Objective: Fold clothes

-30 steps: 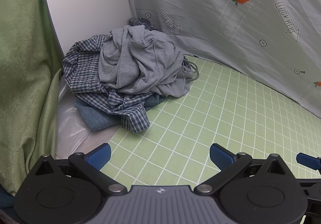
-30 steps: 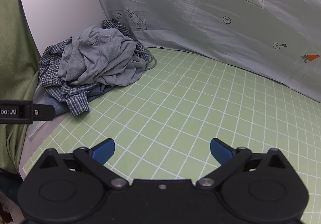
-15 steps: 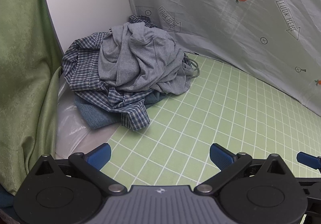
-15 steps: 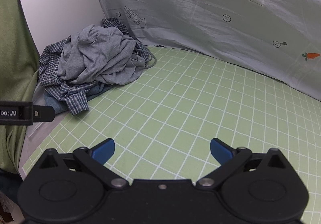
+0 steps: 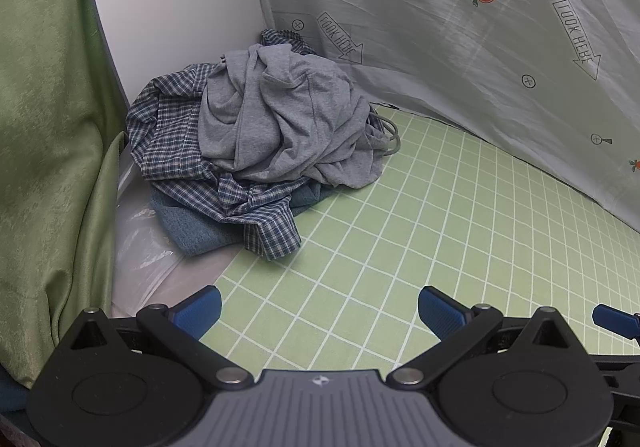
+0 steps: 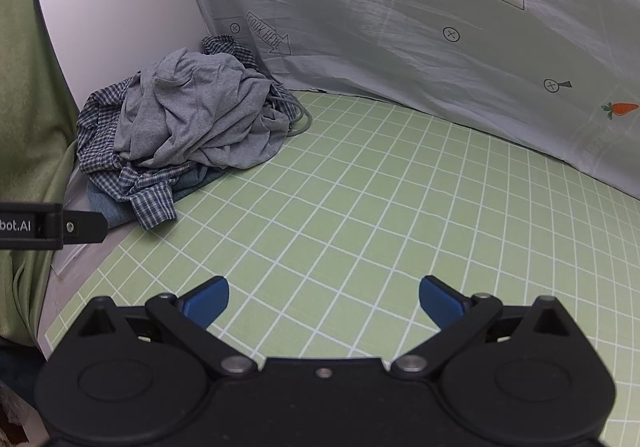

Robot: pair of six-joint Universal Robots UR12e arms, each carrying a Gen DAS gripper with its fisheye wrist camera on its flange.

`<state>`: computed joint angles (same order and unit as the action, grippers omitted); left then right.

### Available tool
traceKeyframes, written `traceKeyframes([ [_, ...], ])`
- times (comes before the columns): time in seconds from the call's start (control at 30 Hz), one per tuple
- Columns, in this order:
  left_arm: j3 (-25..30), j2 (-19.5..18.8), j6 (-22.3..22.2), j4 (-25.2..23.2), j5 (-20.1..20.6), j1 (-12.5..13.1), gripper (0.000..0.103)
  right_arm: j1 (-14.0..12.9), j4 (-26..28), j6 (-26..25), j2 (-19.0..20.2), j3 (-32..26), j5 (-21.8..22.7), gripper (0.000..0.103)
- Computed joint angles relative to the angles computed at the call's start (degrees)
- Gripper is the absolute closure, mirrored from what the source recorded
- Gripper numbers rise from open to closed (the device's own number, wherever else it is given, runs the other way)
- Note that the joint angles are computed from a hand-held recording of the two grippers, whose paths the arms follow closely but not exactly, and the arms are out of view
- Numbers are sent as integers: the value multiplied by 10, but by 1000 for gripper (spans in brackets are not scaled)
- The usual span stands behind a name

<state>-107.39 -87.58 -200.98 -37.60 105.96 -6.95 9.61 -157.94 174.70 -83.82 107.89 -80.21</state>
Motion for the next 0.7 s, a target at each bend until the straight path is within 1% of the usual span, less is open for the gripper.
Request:
traceKeyframes([
  [0.23, 0, 0, 2, -1, -1, 0, 0, 1, -2, -11, -1, 1, 3, 1],
  [0.7, 0, -1, 2, -2, -5, 2, 0, 2, 0, -10, -1, 0, 1, 1],
])
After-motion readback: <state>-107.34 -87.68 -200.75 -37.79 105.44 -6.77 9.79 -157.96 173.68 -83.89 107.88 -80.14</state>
